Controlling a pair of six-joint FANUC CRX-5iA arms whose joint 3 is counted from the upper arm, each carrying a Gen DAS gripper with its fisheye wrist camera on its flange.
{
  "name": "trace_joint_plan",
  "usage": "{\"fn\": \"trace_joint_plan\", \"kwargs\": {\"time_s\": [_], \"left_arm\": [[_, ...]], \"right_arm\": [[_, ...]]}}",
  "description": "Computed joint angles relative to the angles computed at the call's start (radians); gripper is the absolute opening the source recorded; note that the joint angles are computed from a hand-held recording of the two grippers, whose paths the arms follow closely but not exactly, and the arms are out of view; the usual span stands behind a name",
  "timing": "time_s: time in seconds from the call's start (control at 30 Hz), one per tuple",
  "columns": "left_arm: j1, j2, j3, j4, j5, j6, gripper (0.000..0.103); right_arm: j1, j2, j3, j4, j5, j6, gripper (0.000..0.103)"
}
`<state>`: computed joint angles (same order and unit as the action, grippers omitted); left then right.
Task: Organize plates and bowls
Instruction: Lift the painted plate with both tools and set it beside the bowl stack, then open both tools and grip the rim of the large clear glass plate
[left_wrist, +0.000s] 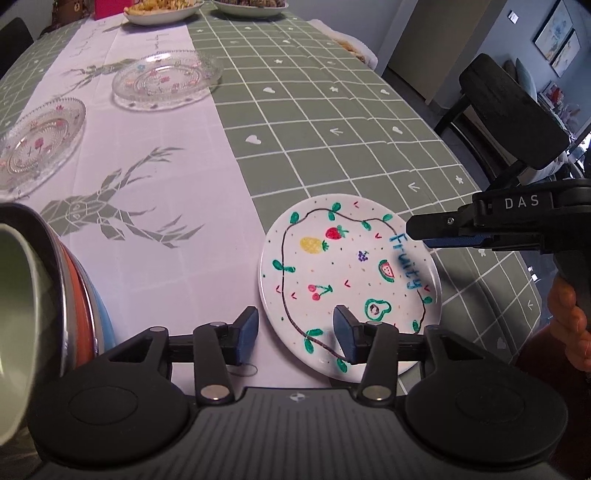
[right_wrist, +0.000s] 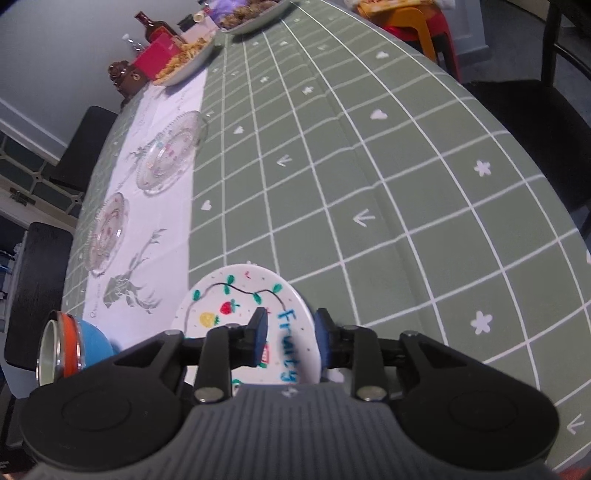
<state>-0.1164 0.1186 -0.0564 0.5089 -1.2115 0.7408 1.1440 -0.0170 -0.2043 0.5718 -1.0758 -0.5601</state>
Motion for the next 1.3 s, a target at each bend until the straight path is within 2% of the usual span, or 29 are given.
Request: {"fn": "trace_joint_plan", "kwargs": {"time_s": [0.13,0.27,0.3,0.33,0.4,0.53,0.63,0.73,0.93,1.13,1.23,1.3], "left_arm": [[0.015,-0.004,-0.001,0.051,-0.004,-0.006,0.054],[0.035,-0.014,0.006,0.120,-0.021,-0.055,0.055],[0.041,-0.013,0.016,0.132,-0.027,-0.063,0.057],[0.048,-0.012,0.026,0.144,-0.033,-0.073,0.057],[0.062,-0.008,0.047,0.163,-0.035,-0.084,0.060],[0.095,0.024,0.124,0.160,-0.053,-0.089,0.061],[0.120,0.076,0.212,0.136,-0.086,-0.064,0.063],[0.151,0.132,0.285,0.130,-0.096,-0.025,0.064],[0.208,0.204,0.327,0.186,0.022,0.024,0.064],[0.237,0.314,0.403,0.153,0.100,0.147,0.064],[0.244,0.349,0.410,0.137,0.158,0.165,0.064],[0.249,0.377,0.414,0.154,0.187,0.171,0.063]], "right_arm": [[0.001,0.002,-0.005,0.033,0.014,-0.003,0.030],[0.010,0.014,0.002,0.100,-0.017,0.010,0.031],[0.011,0.024,0.013,0.111,-0.030,0.029,0.033],[0.010,0.030,0.022,0.118,-0.031,0.049,0.040],[0.003,0.042,0.043,0.117,-0.026,0.090,0.042],[-0.022,0.073,0.096,0.109,0.009,0.173,0.042],[-0.055,0.104,0.150,0.085,0.070,0.224,0.042],[-0.094,0.163,0.245,0.031,0.112,0.314,0.042],[-0.171,0.316,0.469,-0.086,0.111,0.506,0.042],[-0.267,0.474,0.686,-0.270,0.103,0.652,0.042],[-0.310,0.553,0.791,-0.351,0.092,0.700,0.042],[-0.325,0.604,0.853,-0.363,0.083,0.726,0.042]]}}
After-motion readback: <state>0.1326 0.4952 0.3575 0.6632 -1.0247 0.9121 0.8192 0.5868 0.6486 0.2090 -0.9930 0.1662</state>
